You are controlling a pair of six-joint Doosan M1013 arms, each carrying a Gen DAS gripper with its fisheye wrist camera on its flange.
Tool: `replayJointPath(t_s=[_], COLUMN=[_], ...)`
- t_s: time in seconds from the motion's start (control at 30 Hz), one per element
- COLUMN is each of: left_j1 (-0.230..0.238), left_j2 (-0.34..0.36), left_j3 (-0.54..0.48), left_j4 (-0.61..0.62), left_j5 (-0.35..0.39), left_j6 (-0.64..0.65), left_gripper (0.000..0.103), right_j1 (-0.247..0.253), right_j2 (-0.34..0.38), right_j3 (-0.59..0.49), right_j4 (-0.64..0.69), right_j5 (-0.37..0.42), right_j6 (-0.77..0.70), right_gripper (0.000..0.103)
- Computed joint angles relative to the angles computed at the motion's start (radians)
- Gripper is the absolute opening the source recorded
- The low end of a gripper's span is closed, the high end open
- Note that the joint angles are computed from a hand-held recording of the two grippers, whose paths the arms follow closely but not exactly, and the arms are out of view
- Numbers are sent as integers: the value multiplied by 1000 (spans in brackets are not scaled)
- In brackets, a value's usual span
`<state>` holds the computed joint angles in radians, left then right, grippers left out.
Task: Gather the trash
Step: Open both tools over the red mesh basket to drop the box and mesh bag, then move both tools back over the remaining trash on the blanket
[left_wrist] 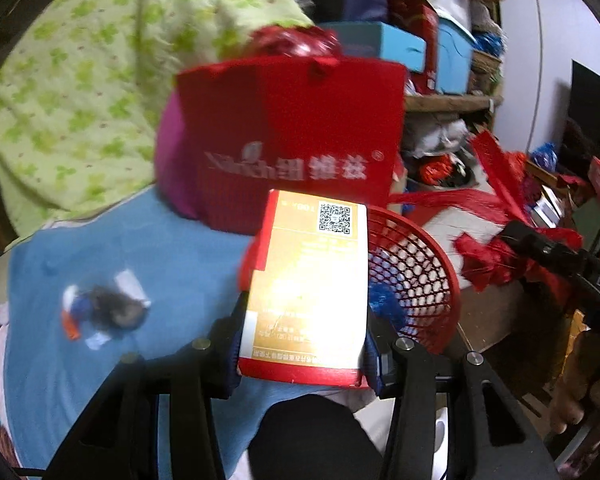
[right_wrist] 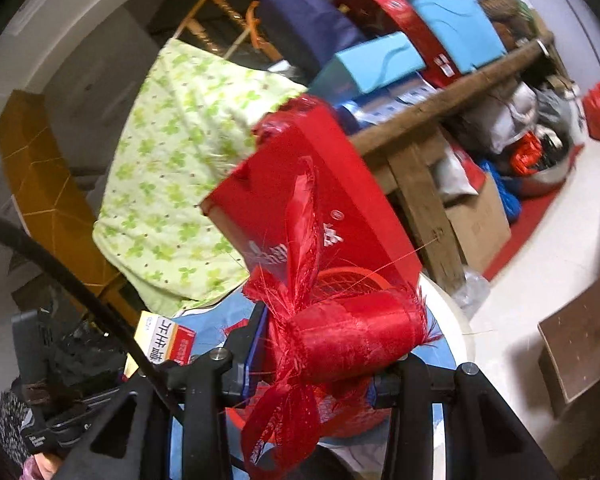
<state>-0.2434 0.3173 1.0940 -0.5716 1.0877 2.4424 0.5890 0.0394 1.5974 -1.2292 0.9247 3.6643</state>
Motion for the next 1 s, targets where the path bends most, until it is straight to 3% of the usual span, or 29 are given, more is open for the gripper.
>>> replayJointPath(t_s=[0.17,0.23,0.27,0.3,0.43,0.67,0.87,1.0], left_j1=[-24,-28,-28,-27,-5,78,152,191], left_j2=[25,29,28,26,20,-2,-11,-3], left_j3=[-22,-22,-19,-16,-12,23,52,51], left_j4=[-9,-19,-27,-31,-55,-89,-25,47], left_j5=[38,33,26,20,14,-38,-186,-286], left_j6=[0,10,18,23,41,88,43,-52], left_gripper=[52,61,65,66,67,68,68,68], right_j1=[-51,-69,-72,-78,-85,-20,24,43], right_j2=[16,21,23,25,28,24,65,127], right_j3=[0,7,11,15,12,-18,-93,-183], right_j4=[57,49,31,11,7,-165,-305,-278], right_j5=[-73,-115,-126,-143,-186,-144,-232,-329], right_j6=[10,58,84,116,136,108,50,-103], right_gripper=[47,59,70,74,74,74,74,74])
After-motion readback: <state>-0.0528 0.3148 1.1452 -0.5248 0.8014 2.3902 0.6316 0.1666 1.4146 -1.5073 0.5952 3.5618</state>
